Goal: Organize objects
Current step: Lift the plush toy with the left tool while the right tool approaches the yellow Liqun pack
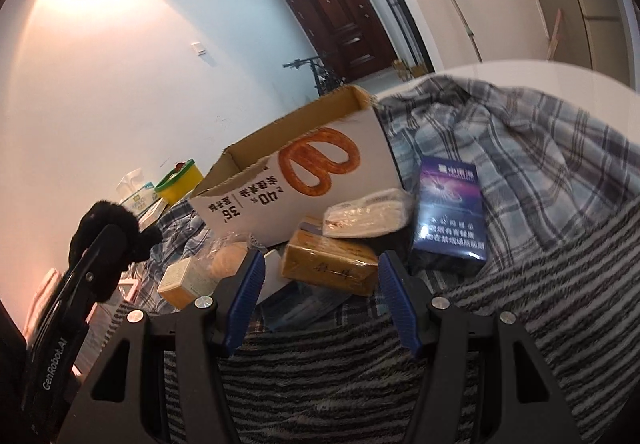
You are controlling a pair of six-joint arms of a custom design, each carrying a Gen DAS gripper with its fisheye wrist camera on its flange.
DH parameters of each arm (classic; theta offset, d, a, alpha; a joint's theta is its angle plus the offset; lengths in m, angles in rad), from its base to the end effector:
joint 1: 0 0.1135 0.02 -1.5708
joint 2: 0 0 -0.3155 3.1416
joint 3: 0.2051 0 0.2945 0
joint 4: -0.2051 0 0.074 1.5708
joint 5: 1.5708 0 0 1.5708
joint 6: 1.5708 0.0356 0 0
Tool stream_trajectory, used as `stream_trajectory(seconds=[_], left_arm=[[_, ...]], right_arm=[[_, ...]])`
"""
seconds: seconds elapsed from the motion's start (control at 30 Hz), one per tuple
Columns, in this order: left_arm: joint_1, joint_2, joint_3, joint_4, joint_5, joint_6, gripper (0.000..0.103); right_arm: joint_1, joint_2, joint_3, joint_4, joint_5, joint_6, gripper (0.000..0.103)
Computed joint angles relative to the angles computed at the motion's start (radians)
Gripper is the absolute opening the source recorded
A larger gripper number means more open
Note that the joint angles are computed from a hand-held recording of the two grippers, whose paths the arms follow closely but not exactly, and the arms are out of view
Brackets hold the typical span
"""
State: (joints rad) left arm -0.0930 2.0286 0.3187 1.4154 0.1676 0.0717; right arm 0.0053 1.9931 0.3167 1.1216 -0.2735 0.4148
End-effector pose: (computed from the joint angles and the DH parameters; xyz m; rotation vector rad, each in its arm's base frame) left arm 0.2815 -0.0322 0.0710 0.2686 1.8451 -0.1710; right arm 0.2705 0.0110 0.0512 0.2751 2.1322 0.5373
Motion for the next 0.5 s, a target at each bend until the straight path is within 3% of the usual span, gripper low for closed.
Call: stream_trajectory(seconds=[0.4,0.5], left_arm=[[-0.023,-0.012,0.010,-0.043,-0.033,0.015,0.044],[-0.024,-0.012,0.011,-0.044,-0.034,0.013,0.044]], right_arm=[[-0.005,0.018,0.033,-0.055,-0.023,0.013,0.058],[0.002,0.018,0.027,-0.046,-0.006,0.011,0.054]])
